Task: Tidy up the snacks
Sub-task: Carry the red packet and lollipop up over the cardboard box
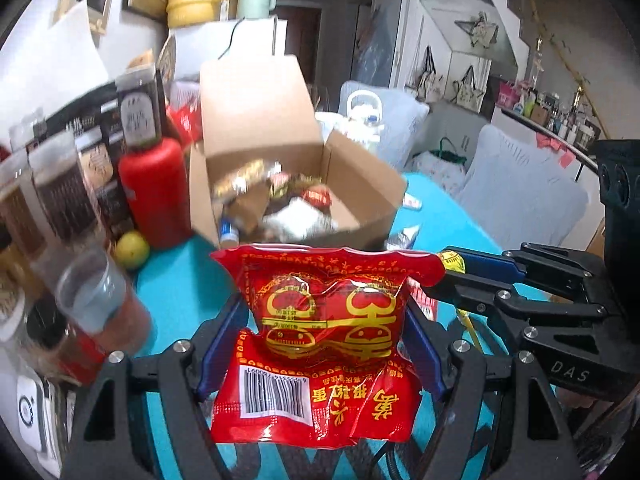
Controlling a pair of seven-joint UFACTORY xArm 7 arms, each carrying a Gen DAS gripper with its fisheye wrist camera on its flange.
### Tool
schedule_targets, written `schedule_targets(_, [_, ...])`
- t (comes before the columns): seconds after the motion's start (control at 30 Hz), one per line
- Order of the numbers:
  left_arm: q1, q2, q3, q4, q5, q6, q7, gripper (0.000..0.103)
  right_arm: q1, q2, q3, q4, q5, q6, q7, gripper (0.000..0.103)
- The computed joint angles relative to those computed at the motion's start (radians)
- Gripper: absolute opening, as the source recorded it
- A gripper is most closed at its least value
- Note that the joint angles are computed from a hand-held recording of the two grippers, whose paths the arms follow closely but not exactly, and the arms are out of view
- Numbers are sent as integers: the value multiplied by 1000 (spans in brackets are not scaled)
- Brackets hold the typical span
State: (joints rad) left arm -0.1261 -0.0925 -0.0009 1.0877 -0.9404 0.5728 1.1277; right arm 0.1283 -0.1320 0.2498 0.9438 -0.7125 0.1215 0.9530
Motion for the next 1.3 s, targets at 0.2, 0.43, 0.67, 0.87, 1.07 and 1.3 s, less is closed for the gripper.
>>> schedule_targets(0.2, [-2, 44, -8, 89, -83, -16, 45, 75, -15, 28, -22, 79, -31, -12, -13, 25])
schedule_targets(0.43, [18, 144, -51, 235, -144, -39, 64, 75, -19, 89, -68, 202, -136, -21, 13, 25])
schedule_targets(0.67, [50, 289, -121, 435, -156, -93, 52, 75, 28, 178, -161, 328, -101, -43, -68, 25])
schedule_targets(0.87, [42, 425, -174, 596, -28, -205, -51, 75, 61, 267, -221, 432, 16, -53, -197, 25])
schedule_targets(1.07, [24, 571, -178, 782, 149, -196, -237, 76, 27, 359, -199, 520, 231, -85, -389, 25])
schedule_targets(1.3, [-14, 774, -145, 1054, 380, -112, -463, 75, 55, 478, -246, 662, 356, -49, -502, 25])
